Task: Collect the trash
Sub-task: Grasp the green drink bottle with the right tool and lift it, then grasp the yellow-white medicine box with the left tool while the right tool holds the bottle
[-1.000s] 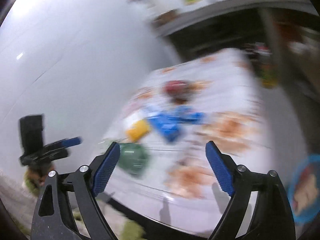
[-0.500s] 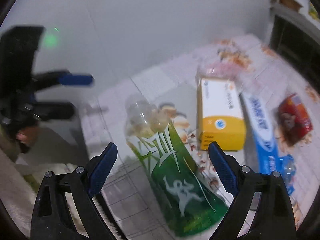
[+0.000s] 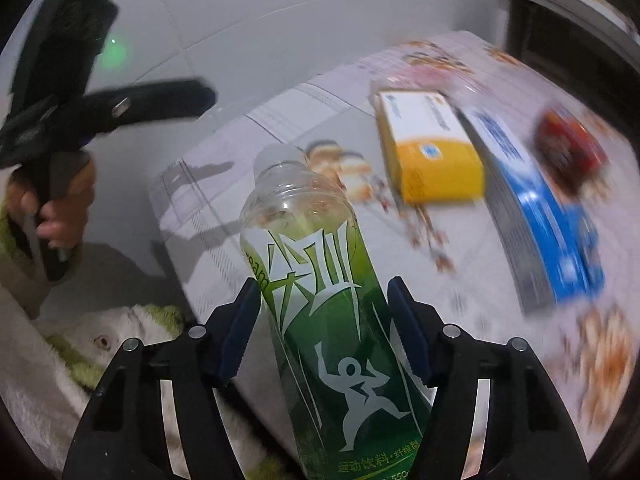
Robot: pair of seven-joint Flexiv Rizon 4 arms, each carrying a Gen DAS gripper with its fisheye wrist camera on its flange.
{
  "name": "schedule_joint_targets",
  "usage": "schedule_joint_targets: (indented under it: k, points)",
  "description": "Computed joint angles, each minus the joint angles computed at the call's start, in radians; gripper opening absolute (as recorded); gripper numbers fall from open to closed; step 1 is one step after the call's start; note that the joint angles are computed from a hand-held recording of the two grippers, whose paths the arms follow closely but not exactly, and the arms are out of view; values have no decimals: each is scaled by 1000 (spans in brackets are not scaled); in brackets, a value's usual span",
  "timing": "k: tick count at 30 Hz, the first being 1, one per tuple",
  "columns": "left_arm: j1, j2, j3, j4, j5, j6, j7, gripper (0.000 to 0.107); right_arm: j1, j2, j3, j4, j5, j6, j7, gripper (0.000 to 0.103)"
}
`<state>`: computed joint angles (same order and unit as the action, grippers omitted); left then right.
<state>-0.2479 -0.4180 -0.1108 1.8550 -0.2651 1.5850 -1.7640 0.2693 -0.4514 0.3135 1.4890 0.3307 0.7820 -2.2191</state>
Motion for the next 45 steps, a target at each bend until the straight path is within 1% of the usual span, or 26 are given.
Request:
schedule_joint_targets:
  k: [2, 4, 8, 9, 11, 12, 13, 15, 17, 18, 20, 23, 25, 27, 32, 34, 36, 39, 40, 42, 45]
  points:
    - [17, -22, -33, -26, -4, -4, 23, 83, -11, 36, -10, 56, 13, 37, 28, 61]
    - [15, -47, -41, -60, -6, -20, 36, 83, -24, 89, -29, 135, 16, 91, 76, 61]
    - [-13, -108, -10, -158, -21, -92, 14, 83, -36, 146, -71, 233, -14, 173, 205, 61]
    - [-21, -121, 5, -181, -24, -112, -4, 83, -40, 160, -86, 261, -21, 203, 258, 61]
    - [-67, -161, 81, -261, -17, -185, -86, 83, -47, 170, -103, 290, -33, 248, 344, 61]
    - [-98, -192, 134, -319, -2, -227, -151, 83, -49, 174, -114, 307, -44, 279, 398, 61]
    - [-108, -211, 156, -355, 14, -252, -191, 83, -52, 176, -119, 319, -55, 303, 437, 61]
    - [-151, -259, 237, -456, 64, -333, -298, 83, -52, 169, -136, 334, -88, 357, 528, 61]
    - [-203, -322, 340, -580, 128, -440, -432, 83, -52, 162, -153, 354, -129, 414, 620, 61]
    - [-227, -349, 388, -635, 156, -502, -505, 83, -60, 160, -149, 358, -140, 425, 642, 61]
    - [-240, -381, 419, -698, 189, -566, -595, 84, -59, 151, -154, 361, -180, 450, 701, 61]
    - [-233, -418, 421, -778, 227, -646, -661, 86, -62, 149, -150, 378, -242, 477, 744, 61]
    - [-225, -430, 411, -803, 248, -659, -702, 87, -75, 151, -135, 386, -258, 485, 741, 61]
    - [-222, -446, 410, -844, 282, -694, -729, 89, -80, 153, -131, 394, -274, 492, 745, 61]
    - [-217, -493, 407, -954, 373, -813, -785, 89, -101, 145, -111, 389, -267, 498, 744, 61]
    - [-219, -499, 410, -974, 417, -844, -811, 89, -112, 145, -101, 385, -254, 494, 736, 61]
    - [-207, -495, 383, -967, 445, -842, -804, 89, -118, 143, -96, 379, -244, 488, 732, 61]
    - [-184, -468, 339, -915, 490, -785, -802, 89, -116, 143, -97, 376, -242, 483, 733, 61]
    - [-178, -464, 328, -912, 502, -787, -804, 89, -114, 143, -99, 376, -245, 481, 735, 61]
    - [-168, -456, 314, -906, 512, -794, -829, 89, -108, 144, -105, 377, -255, 479, 742, 61]
    - [-143, -452, 284, -892, 490, -783, -880, 89, -98, 144, -114, 380, -274, 481, 755, 61]
